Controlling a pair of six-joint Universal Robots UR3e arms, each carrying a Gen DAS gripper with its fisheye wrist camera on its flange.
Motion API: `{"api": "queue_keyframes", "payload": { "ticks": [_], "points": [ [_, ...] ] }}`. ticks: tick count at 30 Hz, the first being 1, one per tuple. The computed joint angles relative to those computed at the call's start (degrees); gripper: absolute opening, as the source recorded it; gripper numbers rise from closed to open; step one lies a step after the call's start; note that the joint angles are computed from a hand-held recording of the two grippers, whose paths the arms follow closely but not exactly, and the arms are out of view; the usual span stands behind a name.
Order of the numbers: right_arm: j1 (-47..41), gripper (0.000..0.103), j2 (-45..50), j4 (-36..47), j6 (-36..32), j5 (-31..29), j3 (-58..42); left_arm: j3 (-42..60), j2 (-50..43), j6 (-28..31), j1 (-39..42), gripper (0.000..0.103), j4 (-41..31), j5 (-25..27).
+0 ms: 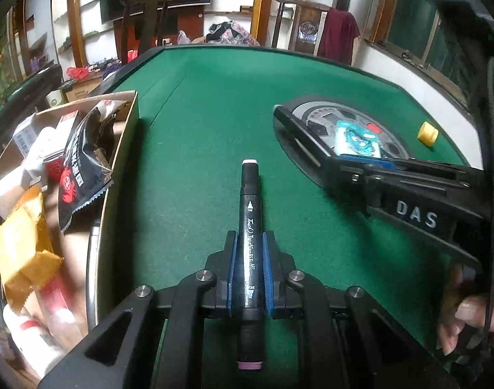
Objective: Organize objects
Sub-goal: 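Grasp a black marker with the left tool while the right tool grasps another marker, then carry both markers into the tray and open both tools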
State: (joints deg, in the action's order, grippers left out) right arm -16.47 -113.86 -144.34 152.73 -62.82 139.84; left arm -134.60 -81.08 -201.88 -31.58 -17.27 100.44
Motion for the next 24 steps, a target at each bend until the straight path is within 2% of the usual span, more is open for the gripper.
{"api": "queue_keyframes", "payload": {
  "ticks": [9,15,24],
  "points": [
    [-2.76,0.012,-3.59,5.05,-0.68,3.63,-0.64,1.74,3.91,-3.55,-8.54,0.011,-4.15,12.6],
    [-3.11,0.012,-5.53,6.24,-0.61,4.47,-0.39,0.75,9.33,-4.48,-10.2,0.012,-7.47,15.64],
    [-1.95,0.012,-11.08,10.17,-0.22,6.02,0.26,-0.22,14.95,-4.35,-10.57,0.012,-9.85,17.11]
  ]
}}
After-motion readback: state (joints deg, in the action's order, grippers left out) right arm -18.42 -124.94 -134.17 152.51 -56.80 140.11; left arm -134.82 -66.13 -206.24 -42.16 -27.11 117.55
